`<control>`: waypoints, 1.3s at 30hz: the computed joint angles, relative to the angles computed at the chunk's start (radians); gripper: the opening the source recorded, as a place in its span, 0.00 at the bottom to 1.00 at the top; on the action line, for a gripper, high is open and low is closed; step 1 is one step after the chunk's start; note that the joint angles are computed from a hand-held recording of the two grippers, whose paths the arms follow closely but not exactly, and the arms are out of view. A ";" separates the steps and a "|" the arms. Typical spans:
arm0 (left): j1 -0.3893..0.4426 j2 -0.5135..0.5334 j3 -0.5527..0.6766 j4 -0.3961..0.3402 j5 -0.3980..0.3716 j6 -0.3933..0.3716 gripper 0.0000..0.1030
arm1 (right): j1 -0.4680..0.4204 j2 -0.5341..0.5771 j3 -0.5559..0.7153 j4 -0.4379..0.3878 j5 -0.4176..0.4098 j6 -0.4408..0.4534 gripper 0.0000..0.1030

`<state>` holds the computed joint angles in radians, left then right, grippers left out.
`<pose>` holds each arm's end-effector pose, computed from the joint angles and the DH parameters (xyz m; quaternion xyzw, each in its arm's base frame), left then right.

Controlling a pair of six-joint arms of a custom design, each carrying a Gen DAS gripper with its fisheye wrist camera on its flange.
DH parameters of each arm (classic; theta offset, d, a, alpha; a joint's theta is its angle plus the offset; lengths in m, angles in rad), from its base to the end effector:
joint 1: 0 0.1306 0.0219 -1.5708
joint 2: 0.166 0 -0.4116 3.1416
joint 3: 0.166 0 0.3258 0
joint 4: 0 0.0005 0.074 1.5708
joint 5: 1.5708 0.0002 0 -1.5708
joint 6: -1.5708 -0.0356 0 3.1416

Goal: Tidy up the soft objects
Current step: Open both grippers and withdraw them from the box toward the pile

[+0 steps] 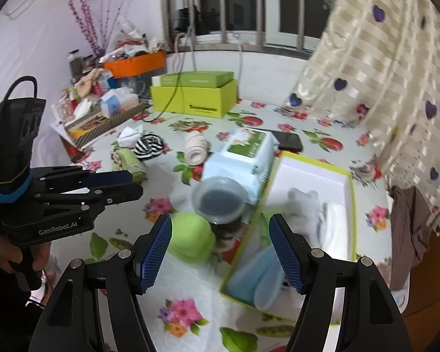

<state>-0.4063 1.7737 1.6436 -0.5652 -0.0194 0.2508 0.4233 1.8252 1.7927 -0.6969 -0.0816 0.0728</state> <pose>0.5305 -0.2280 0.4019 0.0663 0.9032 -0.1285 0.4040 0.5433 0.2474 0.4227 -0.2401 0.8800 0.1078 0.3953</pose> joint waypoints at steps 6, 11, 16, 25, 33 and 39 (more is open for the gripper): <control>0.053 -0.021 -0.048 0.011 -0.014 0.037 0.29 | 0.025 0.050 0.085 -0.044 -0.013 0.027 0.67; 0.103 -0.031 -0.085 0.021 -0.007 0.086 0.29 | 0.042 0.085 0.145 -0.079 -0.018 0.047 0.67; 0.144 -0.037 -0.121 0.050 0.008 0.131 0.29 | 0.056 0.115 0.201 -0.113 -0.017 0.070 0.67; 0.210 -0.021 -0.152 0.096 0.055 0.247 0.61 | 0.071 0.174 0.307 -0.173 -0.023 0.106 0.67; 0.250 0.039 -0.113 0.085 0.093 0.333 0.61 | 0.076 0.214 0.370 -0.213 -0.025 0.125 0.67; 0.254 0.085 -0.067 0.064 0.126 0.365 0.61 | 0.080 0.255 0.446 -0.257 -0.023 0.144 0.67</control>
<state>-0.1527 1.8587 1.5767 -0.5014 0.1069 0.6159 0.5034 2.0800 2.2391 -0.9544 -0.1043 0.2166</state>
